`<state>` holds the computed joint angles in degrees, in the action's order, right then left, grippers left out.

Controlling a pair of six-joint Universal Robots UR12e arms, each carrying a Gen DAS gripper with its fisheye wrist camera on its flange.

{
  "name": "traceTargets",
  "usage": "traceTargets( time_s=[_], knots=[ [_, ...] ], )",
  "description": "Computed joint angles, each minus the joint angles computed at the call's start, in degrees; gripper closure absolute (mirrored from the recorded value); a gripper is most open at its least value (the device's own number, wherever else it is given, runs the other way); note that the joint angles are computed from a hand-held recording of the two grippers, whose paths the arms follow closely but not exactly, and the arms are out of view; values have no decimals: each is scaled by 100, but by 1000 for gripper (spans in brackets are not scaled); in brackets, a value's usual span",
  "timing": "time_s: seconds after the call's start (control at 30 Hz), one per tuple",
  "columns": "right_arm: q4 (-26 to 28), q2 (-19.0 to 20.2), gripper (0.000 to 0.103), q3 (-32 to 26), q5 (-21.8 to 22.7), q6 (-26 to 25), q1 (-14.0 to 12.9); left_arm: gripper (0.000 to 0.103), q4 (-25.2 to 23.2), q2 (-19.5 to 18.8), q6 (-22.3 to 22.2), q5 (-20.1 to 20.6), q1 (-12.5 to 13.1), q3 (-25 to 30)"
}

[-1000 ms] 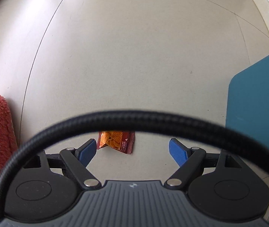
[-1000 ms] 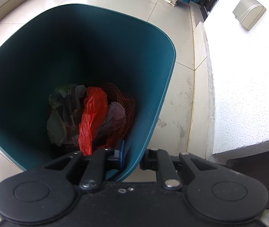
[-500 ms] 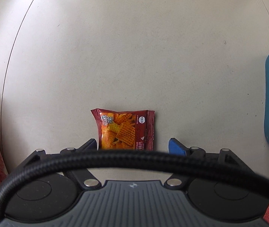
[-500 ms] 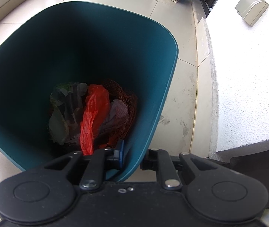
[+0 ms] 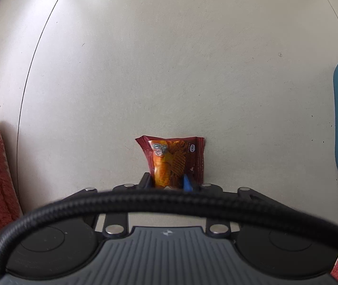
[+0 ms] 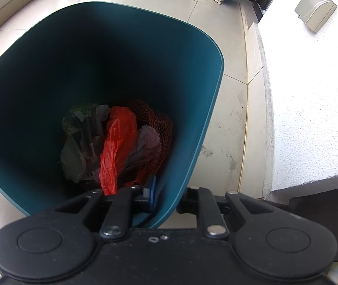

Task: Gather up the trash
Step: 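Grasp the red chip packet with the left tool and lift, then carry the red chip packet into the teal bin and open the left tool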

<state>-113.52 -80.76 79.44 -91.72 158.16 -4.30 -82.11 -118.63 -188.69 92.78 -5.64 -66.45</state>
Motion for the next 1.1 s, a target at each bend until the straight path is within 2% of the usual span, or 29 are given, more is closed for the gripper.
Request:
traceTargets(
  time_s=[0.23, 0.6, 0.8, 0.97, 1.1],
  knots=[
    [-52, -9, 88, 42, -125, -11, 44, 85, 135, 126, -44, 102, -78, 2],
    [-69, -6, 89, 45, -114, 28, 41, 85, 343, 611, 23, -147, 57, 120],
    [-86, -33, 89, 69, -1, 64, -9, 85, 578, 823, 334, -504, -86, 469],
    [-105, -51, 89, 85, 75, 45, -49, 85, 925, 944, 678, -1081, -203, 817],
    [-120, -67, 89, 102, 133, 25, -79, 85, 825, 770, 976, -1503, -380, 1358]
  ],
)
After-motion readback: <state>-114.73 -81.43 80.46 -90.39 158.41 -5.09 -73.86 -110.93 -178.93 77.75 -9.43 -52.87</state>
